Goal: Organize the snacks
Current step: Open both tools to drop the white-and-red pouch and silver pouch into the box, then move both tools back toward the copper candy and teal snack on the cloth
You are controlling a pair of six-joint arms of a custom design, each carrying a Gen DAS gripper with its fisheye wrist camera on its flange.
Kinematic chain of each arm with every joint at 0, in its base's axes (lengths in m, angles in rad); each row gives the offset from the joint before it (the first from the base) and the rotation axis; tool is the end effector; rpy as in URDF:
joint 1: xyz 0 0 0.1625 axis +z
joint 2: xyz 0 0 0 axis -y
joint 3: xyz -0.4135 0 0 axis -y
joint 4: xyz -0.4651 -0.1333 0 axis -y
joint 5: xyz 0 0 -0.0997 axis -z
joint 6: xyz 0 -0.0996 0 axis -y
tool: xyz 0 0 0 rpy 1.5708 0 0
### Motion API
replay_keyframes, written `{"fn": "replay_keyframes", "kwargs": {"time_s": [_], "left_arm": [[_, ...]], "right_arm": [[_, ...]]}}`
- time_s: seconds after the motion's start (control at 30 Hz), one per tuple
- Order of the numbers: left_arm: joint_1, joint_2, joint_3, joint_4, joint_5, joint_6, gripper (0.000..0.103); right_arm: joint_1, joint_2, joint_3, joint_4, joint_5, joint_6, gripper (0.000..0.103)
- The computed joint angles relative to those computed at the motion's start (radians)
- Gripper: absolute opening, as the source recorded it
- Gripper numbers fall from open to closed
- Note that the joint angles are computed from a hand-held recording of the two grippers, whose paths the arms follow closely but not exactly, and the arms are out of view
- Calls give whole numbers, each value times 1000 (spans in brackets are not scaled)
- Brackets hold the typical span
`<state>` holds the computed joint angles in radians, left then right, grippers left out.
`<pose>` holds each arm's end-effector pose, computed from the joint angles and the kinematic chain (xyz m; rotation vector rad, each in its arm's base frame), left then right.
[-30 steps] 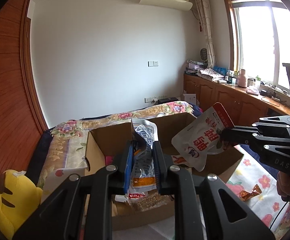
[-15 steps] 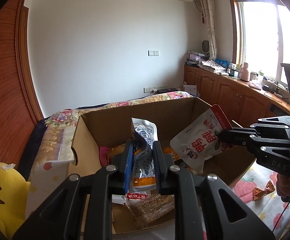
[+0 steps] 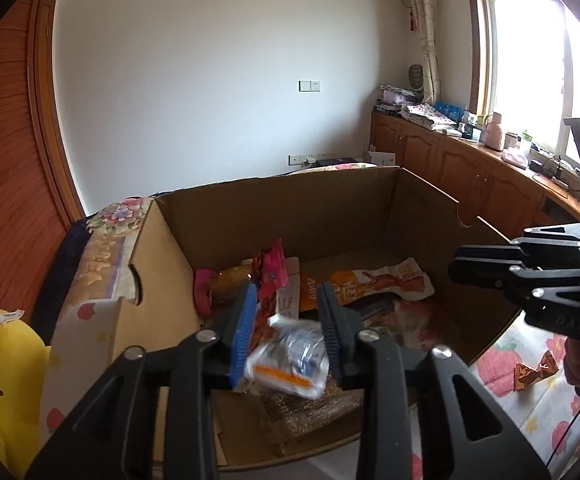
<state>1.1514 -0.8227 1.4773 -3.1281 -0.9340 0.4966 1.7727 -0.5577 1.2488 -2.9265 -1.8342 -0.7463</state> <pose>-0.1397 -0.7861 0.2111 0.6788 2.1978 -1.0713 0.2750 -0.8083 0.0707 1.0856 -2.3770 0.7747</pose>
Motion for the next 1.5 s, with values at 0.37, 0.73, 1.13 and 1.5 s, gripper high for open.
{"fn": "replay_keyframes", "kwargs": {"time_s": [0.37, 0.73, 1.13, 1.5], "left_arm": [[-32, -98, 133, -33, 21, -18, 34], [-69, -215, 306, -82, 64, -50, 35], [-64, -255, 419, -86, 92, -88, 35], [-49, -247, 464, -72, 83, -134, 35]], "right_arm": [[13, -100, 117, -49, 9, 16, 18], [6, -261, 338, -165, -22, 26, 27], [-59, -330, 457, -175, -80, 65, 35], [-98, -284, 436, -119, -114, 66, 35]]}}
